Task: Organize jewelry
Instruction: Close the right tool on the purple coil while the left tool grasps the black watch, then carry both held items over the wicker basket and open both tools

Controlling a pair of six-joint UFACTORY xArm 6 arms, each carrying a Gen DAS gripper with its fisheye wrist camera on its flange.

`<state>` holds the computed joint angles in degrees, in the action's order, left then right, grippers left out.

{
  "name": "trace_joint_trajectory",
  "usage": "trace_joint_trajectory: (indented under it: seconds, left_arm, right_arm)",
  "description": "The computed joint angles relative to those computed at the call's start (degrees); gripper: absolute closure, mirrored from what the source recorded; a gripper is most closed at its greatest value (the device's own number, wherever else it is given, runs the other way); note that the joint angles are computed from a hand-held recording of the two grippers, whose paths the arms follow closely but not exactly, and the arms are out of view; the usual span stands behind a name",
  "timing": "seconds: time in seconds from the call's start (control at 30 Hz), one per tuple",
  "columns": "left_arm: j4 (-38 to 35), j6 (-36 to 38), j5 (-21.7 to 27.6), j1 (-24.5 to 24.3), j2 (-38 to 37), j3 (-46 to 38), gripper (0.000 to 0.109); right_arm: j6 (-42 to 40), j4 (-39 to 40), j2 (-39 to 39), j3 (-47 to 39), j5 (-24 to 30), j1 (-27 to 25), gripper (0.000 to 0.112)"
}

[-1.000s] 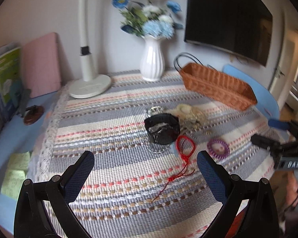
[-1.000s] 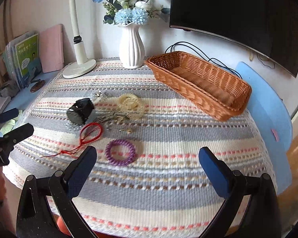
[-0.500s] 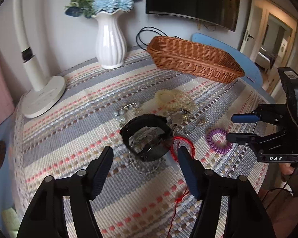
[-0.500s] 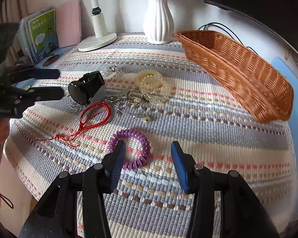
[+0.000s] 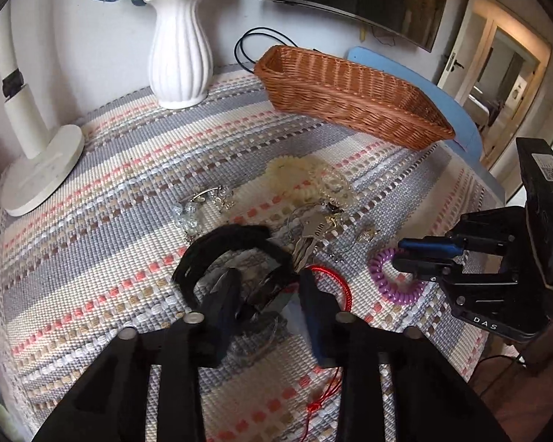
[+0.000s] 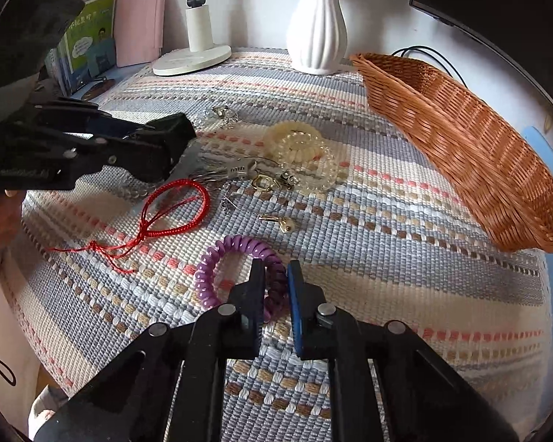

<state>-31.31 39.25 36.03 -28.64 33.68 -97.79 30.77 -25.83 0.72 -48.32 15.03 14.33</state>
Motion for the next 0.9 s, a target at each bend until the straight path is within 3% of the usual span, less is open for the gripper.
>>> trace_joint_trajectory:
  seconds: [0.03,0.23,0.43,0.6,0.77,0.9]
  left_arm:
    - [0.1,-0.3,-0.5,-0.1,-0.3,0.5,0.094]
    - [-0.6,-2.4,-2.5,-0.3,-3.3,4.3,0.095]
    - [-7.7,0.6,-0.8,0.5,-6.8,5.8,0.095]
    - [-8.3,-0.8,-0.4,0.2,-9.0,4.6,0.095]
    - [-5.4,-4.0,-0.3,-2.3,-7.9,-1.0,0.094]
    - [0.3,-8.8,1.2,-5.3,-2.2,-12.0,0.094]
  right_arm:
    - [0.3,-0.1,-0.3,0.4,-0.2,0.0,0.099]
    - [-0.3,3.1,-3.2,3.0,-2.4,-1.4,0.100]
    - [-0.3,4.6,-8.1,6.5,-4.3,-2.7,0.100]
    - [4.5,-0.4,-13.2,8.8,-5.2,-5.2,0.100]
    - [1.2,4.2,-18.7,10.4,-6.0,-9.6,0.100]
    - [-0.5,6.6,-20.8,9.3,-6.6,-14.6,0.100]
